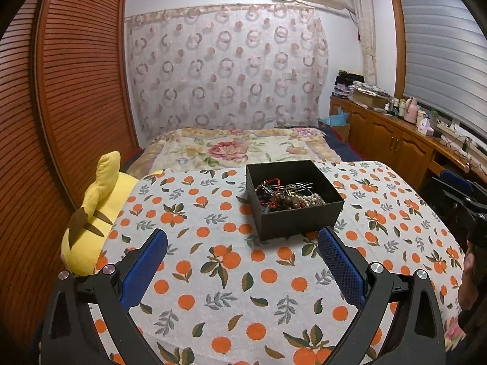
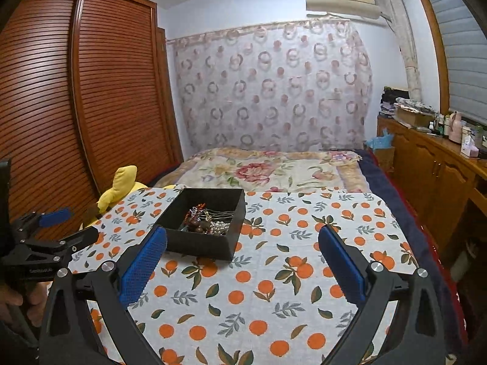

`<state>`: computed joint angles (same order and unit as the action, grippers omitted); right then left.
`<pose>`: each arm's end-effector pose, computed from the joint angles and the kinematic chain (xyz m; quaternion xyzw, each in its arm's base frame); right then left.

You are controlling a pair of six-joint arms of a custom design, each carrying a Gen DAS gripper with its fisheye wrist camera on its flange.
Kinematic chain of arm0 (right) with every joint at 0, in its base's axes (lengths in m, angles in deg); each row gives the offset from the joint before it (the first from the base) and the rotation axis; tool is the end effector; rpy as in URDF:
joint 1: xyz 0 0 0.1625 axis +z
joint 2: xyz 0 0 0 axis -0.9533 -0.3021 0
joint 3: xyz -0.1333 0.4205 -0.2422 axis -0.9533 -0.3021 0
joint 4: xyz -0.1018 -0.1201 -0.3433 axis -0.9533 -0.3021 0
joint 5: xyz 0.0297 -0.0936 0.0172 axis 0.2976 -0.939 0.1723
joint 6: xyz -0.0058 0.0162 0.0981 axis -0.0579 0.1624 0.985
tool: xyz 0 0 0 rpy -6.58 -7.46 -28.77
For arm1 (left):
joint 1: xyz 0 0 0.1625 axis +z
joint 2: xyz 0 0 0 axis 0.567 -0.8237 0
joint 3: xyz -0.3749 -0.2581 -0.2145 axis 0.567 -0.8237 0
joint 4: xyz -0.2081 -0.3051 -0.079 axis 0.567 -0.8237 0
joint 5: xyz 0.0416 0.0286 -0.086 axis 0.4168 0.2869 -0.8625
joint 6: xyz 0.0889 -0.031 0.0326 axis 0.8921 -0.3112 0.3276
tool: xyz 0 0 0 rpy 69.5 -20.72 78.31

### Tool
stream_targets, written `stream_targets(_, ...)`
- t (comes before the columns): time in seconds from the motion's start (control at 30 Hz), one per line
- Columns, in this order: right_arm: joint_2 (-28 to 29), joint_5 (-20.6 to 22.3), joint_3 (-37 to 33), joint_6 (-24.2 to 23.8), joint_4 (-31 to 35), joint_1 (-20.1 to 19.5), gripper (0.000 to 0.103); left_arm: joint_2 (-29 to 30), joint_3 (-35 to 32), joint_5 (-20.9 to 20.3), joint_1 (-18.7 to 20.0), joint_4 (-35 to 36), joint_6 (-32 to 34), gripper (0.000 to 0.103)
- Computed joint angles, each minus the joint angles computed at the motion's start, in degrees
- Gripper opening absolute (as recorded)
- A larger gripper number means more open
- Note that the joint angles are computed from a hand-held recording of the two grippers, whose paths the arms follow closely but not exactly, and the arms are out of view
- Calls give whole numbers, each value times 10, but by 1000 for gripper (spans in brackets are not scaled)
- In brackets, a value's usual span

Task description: Organize jewelry

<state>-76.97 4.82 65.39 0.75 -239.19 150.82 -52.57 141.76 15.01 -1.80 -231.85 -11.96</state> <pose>0.0475 -0.4768 0.2232 0.2770 -0.8160 0.4619 0.2098 -0.2840 -0.4483 0.0464 0.2092 0.8088 -0.4385 0.3313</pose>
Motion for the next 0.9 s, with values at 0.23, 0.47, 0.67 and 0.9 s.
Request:
stream_targets(0.23, 3, 0, 5, -1, -9, -3, 101, 3, 3, 1, -4, -8, -5, 95)
stream_targets(0.47, 7, 2, 9, -5, -16, -5, 101, 7, 5, 16, -15, -8, -13, 95)
stream_targets(0.67, 7, 2, 9, -5, -17, -6, 101, 5, 5, 12, -13, -16, -7, 95)
stream_targets(0.9, 7, 4, 10, -5, -16, -7, 101, 5, 4, 10, -14, -16, -7, 95)
